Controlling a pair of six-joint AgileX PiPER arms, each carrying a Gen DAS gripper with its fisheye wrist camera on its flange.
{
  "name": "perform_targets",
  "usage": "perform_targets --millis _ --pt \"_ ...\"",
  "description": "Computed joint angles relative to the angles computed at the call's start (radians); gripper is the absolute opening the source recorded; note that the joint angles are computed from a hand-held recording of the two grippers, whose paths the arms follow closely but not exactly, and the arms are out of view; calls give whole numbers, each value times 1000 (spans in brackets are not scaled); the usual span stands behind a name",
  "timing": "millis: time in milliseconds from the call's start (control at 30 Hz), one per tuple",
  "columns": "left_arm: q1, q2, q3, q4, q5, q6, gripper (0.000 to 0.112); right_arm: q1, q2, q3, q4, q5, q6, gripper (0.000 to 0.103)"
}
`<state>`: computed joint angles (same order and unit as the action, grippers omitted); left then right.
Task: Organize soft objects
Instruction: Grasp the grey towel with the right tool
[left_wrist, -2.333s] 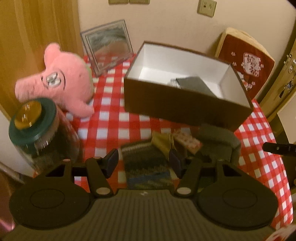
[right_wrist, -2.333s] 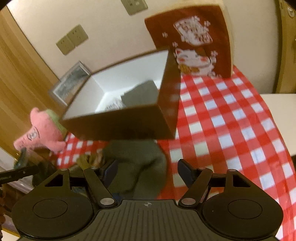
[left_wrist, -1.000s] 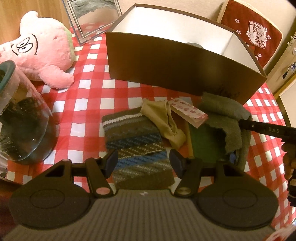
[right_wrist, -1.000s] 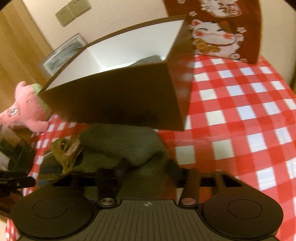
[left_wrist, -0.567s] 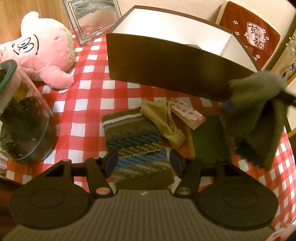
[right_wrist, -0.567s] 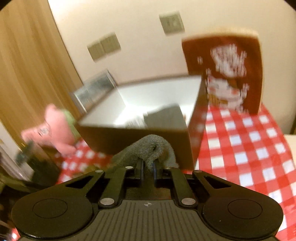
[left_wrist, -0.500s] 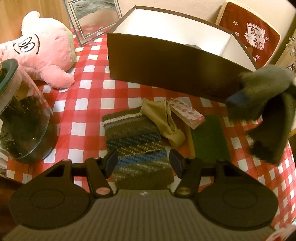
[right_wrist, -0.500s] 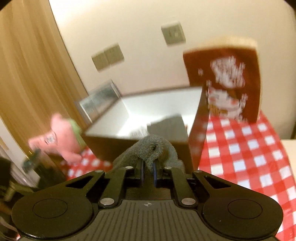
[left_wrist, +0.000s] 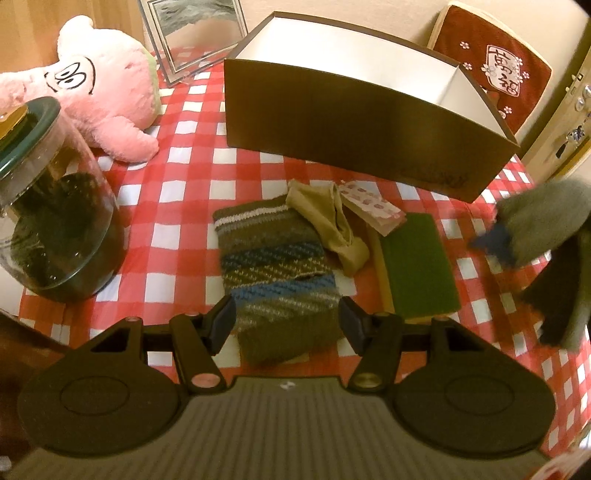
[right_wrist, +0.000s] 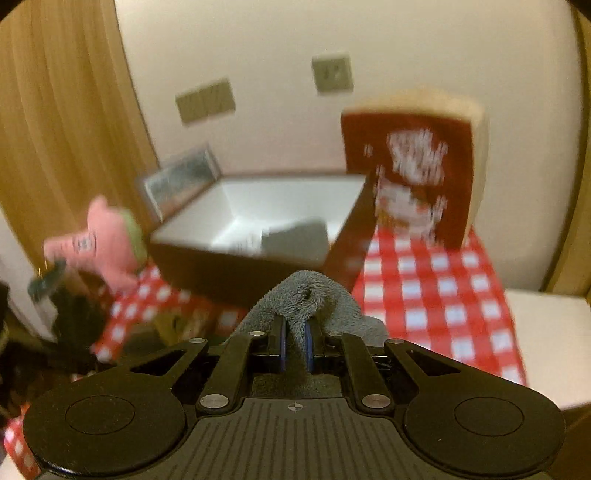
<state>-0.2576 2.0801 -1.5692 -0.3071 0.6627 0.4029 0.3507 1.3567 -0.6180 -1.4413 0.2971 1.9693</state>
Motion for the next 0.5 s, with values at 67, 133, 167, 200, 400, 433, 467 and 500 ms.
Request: perform_targets --millis 67,133,167,200,400,433,467,500 --pt "3 -13 21 -4 -7 9 59 22 45 -6 82 -2 -48 12" --pt "6 -22 38 -9 -11 19 59 28 83 -16 194 -19 -157 20" --pt "7 -27 45 -11 -13 22 59 42 102 -21 215 -10 -175 27" --pt "7 -30 50 -13 -15 25 59 43 107 -15 229 -22 -194 39" --pt "4 -38 62 -30 -17 40 59 51 124 -11 275 -27 -228 66" --pt "3 -39 64 -36 -18 46 59 47 132 -14 293 -31 -247 67" --pt "1 -41 67 -40 -21 50 59 43 147 -21 310 -37 -271 67" --pt "0 -42 70 -44 -24 56 59 44 161 -24 289 -32 -255 67"
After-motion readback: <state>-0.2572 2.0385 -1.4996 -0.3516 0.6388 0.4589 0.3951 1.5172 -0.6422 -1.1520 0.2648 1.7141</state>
